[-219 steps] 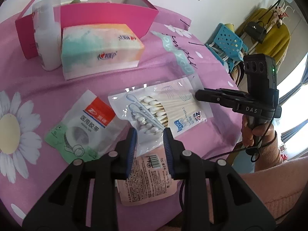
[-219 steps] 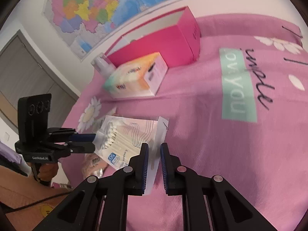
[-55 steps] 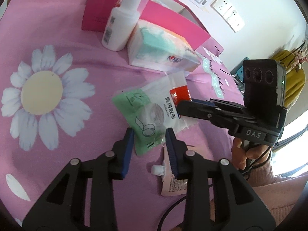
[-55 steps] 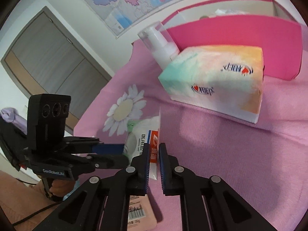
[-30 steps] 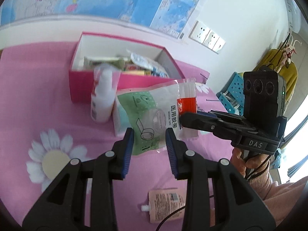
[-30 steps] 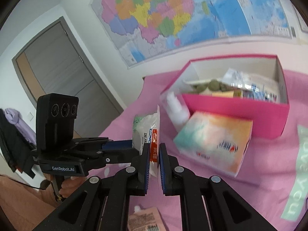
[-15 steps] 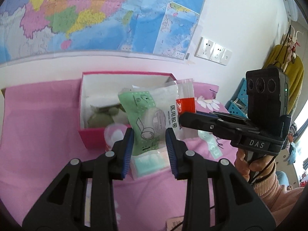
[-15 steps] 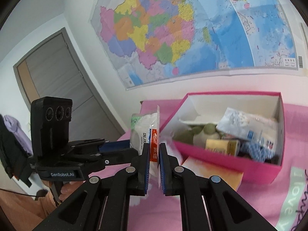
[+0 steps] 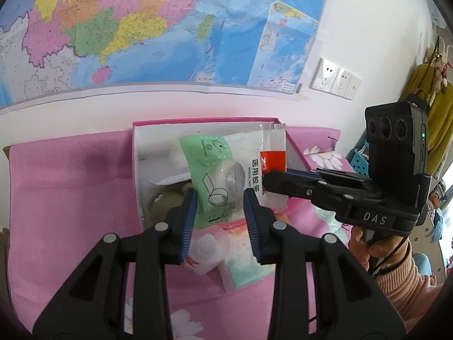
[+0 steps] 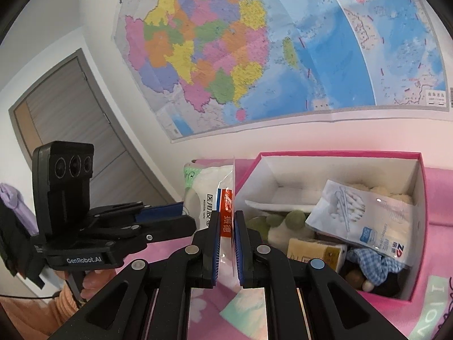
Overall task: Organize soft objects
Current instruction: 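Carry the medical tape packet into the pink box and release it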
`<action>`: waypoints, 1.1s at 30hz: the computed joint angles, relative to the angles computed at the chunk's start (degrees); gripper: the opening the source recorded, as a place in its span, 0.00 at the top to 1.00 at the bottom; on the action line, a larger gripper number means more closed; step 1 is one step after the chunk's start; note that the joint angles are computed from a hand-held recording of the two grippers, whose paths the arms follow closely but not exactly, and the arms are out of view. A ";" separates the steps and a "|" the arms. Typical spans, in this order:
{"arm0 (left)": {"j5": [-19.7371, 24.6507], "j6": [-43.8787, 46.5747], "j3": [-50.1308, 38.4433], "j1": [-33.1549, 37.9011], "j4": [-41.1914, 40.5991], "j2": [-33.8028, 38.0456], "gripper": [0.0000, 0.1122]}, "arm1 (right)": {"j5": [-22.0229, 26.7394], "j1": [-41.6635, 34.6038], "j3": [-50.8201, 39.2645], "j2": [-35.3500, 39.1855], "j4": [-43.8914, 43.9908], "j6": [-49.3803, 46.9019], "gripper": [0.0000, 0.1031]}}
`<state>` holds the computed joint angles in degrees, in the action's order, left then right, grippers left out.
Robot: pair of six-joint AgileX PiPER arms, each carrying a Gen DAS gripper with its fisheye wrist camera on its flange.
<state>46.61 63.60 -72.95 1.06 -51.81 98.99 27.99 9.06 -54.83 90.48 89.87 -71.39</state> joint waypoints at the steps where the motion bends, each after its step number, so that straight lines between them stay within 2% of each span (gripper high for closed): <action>1: -0.42 -0.49 -0.24 -0.23 0.44 0.32 0.68 | -0.10 0.02 -0.68 0.88 -0.46 0.56 0.92; 14: -2.20 -9.19 -7.35 -3.01 8.22 8.25 0.68 | -0.47 -0.47 -6.97 9.36 -4.84 5.78 0.92; 21: -4.30 -13.87 -9.37 -4.15 12.35 11.44 0.68 | -2.79 0.36 -10.41 13.29 -12.03 12.90 0.89; 25: -4.63 -13.98 -9.19 -3.72 11.94 11.75 0.68 | -6.85 1.89 -10.46 13.22 -18.99 19.67 0.70; 27: -5.44 -13.36 -8.28 -3.73 11.58 11.23 0.68 | -8.72 2.41 -9.50 12.30 -20.70 20.93 0.70; 33: -8.07 -9.91 -4.66 -3.31 8.85 8.64 0.68 | -9.12 1.87 -6.67 9.55 -19.41 19.32 0.70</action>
